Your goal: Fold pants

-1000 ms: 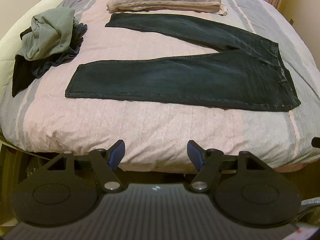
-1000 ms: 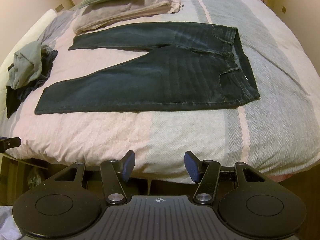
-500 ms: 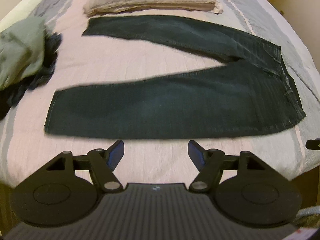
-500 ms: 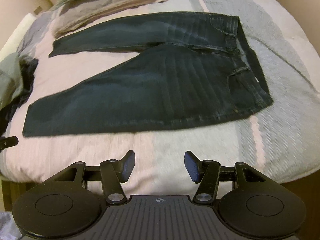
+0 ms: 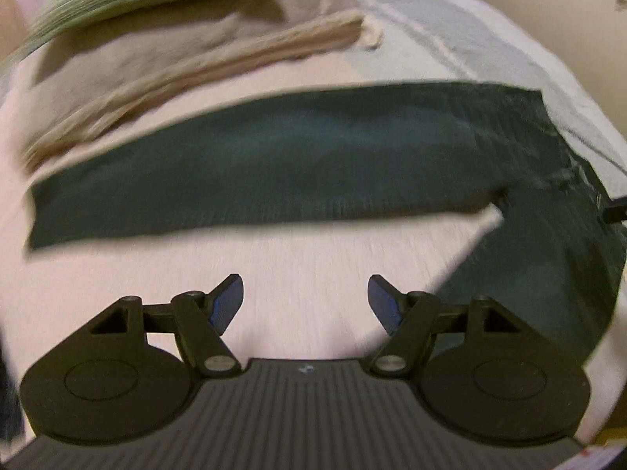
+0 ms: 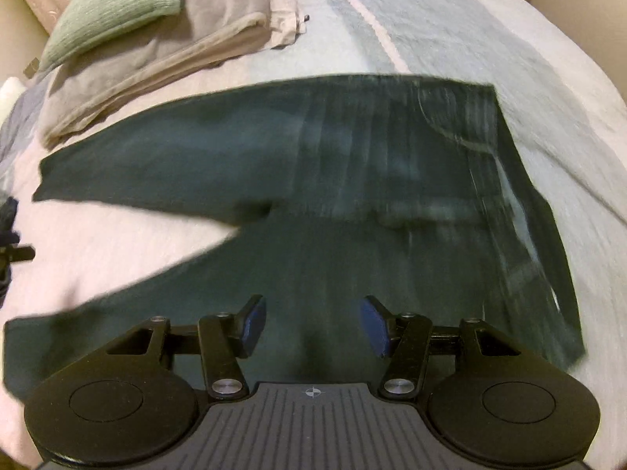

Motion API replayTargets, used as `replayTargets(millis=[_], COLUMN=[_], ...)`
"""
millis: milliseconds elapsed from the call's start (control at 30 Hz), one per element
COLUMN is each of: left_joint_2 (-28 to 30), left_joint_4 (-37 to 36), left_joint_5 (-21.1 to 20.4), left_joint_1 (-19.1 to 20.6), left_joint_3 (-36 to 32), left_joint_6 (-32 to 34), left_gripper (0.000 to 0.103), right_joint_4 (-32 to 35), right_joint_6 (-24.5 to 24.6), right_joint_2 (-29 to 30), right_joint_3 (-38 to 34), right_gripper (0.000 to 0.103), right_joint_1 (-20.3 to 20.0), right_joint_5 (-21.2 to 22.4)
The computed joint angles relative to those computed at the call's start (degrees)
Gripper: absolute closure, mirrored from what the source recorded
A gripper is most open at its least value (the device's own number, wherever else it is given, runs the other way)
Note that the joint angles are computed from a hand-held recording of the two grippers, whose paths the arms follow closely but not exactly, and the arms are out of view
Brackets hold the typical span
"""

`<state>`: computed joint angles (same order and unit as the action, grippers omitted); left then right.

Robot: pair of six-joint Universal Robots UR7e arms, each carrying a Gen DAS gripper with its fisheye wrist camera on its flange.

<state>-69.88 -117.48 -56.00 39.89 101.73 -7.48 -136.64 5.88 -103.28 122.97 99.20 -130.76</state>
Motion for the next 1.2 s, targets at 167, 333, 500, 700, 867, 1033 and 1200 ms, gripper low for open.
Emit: replayTargets(millis=[167, 333, 500, 700, 867, 1033, 1200], left_joint_2=[13.86, 25.63, 32.54, 37.77, 39.01, 35.16, 24.63], left_joint_4=[-14.89, -23.68, -18.72, -6.60, 0.63, -9.57, -27.11], left_joint_5=[-2.81, -2.08, -1.41, -0.68, -2.49, -0.22, -1.24], left_joint_1=[8.19, 12.47, 15.44, 18.69, 19.62, 17.86, 14.42], left_joint_3=[-10.79, -22.54, -31.78, -42.32, -45.66, -35.76, -19.93], left_joint_6=[21.44, 33.53, 40.98, 45.23, 45.12, 55.83, 52.23], left_gripper=[0.041, 0.040, 0.039, 0.035, 0.062, 0.103, 0.103], right_joint_4=[-13.66, -20.89, -18.56, -8.11, -2.00, -5.01, -24.11], right_joint_6=[-19.90, -33.71, -44.63, -51.68, -49.03, -56.30, -63.30], right_joint_2=[9.73, 20.84, 29.06, 36.26, 37.37, 33.27, 23.31], right_joint_3=[-7.73, -18.08, -27.56, -38.08, -40.92, -35.05, -19.76], right_gripper=[0.051, 0.051, 0.051, 0.051, 0.057, 0.098, 0.100], right_joint_1=[-9.91, -14.33, -16.57, -19.35, -21.35, -19.90, -15.80], right_joint_5=[8.38, 11.63, 12.96, 11.80, 14.48, 14.66, 15.49])
